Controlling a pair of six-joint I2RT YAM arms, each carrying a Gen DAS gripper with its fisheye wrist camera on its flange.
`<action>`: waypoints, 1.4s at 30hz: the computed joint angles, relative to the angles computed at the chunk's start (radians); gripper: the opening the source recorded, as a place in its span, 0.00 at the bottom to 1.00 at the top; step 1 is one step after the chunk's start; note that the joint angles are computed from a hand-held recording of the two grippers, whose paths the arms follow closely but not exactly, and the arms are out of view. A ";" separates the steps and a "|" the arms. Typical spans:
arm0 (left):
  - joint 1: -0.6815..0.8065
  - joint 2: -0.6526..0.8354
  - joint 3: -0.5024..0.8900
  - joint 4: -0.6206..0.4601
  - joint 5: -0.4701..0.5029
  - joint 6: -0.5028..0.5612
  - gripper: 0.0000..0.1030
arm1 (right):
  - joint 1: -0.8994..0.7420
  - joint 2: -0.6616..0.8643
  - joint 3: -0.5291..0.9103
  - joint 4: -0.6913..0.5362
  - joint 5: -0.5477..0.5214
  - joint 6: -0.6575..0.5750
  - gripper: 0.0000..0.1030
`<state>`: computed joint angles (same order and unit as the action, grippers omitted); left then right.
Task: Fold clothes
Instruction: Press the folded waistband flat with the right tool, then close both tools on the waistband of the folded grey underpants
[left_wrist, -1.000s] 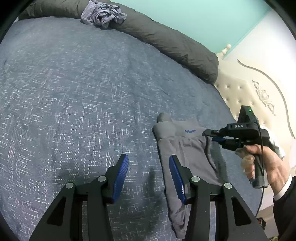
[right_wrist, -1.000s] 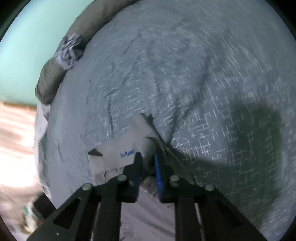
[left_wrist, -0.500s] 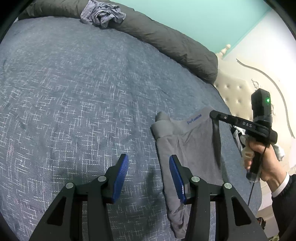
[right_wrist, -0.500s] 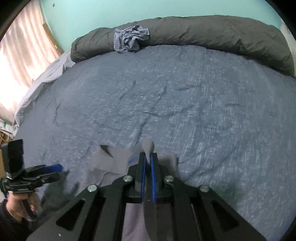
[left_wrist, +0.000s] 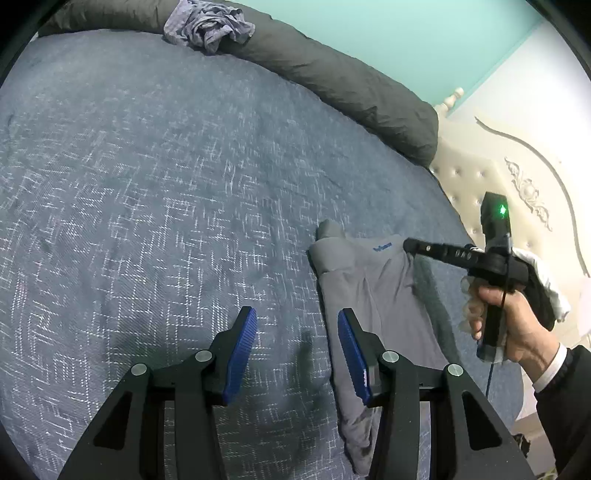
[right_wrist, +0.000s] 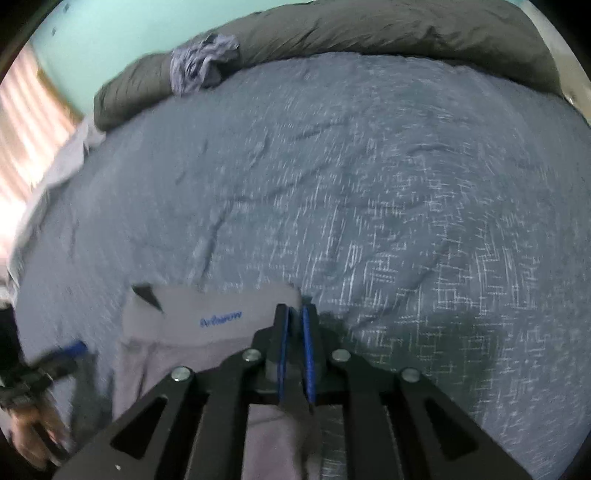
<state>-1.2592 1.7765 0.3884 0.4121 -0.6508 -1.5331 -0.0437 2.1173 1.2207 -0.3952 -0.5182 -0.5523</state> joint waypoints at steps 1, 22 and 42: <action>0.001 0.002 0.002 0.002 0.002 0.002 0.48 | -0.005 0.009 0.019 -0.022 -0.026 0.013 0.20; 0.280 0.181 0.086 0.267 0.262 0.256 0.47 | -0.023 -0.012 0.024 -0.079 -0.105 -0.065 0.07; 0.407 0.264 0.112 0.422 0.337 0.296 0.06 | -0.022 -0.007 -0.004 -0.038 -0.128 -0.063 0.07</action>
